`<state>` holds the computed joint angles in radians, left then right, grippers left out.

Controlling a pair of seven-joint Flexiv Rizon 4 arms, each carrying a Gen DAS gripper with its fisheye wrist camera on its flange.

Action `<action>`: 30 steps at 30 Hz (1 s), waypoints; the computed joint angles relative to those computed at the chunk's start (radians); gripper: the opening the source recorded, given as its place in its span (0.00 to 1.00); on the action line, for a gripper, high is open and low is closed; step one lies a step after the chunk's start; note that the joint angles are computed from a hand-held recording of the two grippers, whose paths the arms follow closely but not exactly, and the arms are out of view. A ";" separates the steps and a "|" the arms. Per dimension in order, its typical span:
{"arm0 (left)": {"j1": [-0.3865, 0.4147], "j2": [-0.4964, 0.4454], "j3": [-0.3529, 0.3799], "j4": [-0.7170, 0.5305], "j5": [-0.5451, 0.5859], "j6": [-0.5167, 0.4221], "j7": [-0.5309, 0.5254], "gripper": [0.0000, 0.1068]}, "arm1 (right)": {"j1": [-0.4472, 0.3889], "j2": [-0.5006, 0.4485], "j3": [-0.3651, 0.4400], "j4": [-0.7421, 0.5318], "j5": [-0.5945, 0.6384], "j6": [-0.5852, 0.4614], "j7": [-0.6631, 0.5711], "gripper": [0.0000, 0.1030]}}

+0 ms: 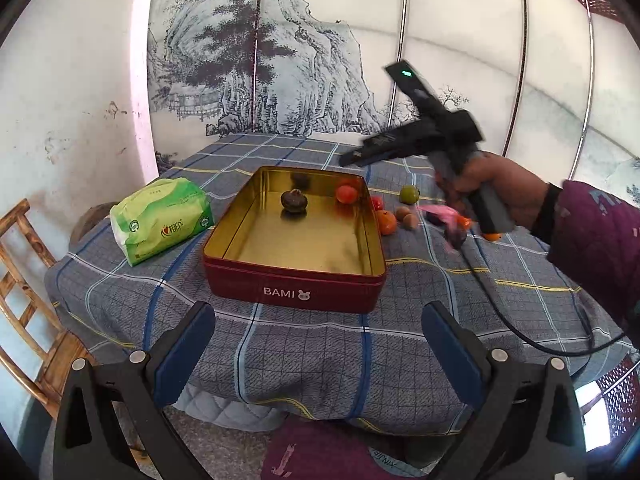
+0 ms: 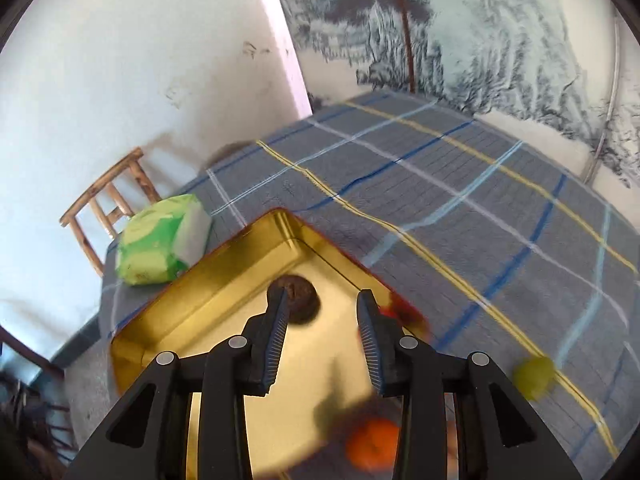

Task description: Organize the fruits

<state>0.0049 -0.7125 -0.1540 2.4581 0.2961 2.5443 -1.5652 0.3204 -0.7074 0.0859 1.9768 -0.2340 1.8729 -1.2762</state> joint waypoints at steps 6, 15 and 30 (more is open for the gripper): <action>-0.001 -0.003 -0.018 -0.017 0.034 -0.027 0.013 0.96 | 0.025 0.097 -0.062 0.188 -0.038 -0.071 -0.127 0.37; -0.041 0.013 -0.004 -0.012 -0.019 -0.049 0.048 0.96 | 0.118 0.015 -0.150 0.135 0.008 -0.075 -0.180 0.39; 0.011 0.057 -0.102 -0.069 0.115 -0.175 0.088 0.96 | 0.260 0.097 -0.182 0.503 0.575 0.492 -0.225 0.38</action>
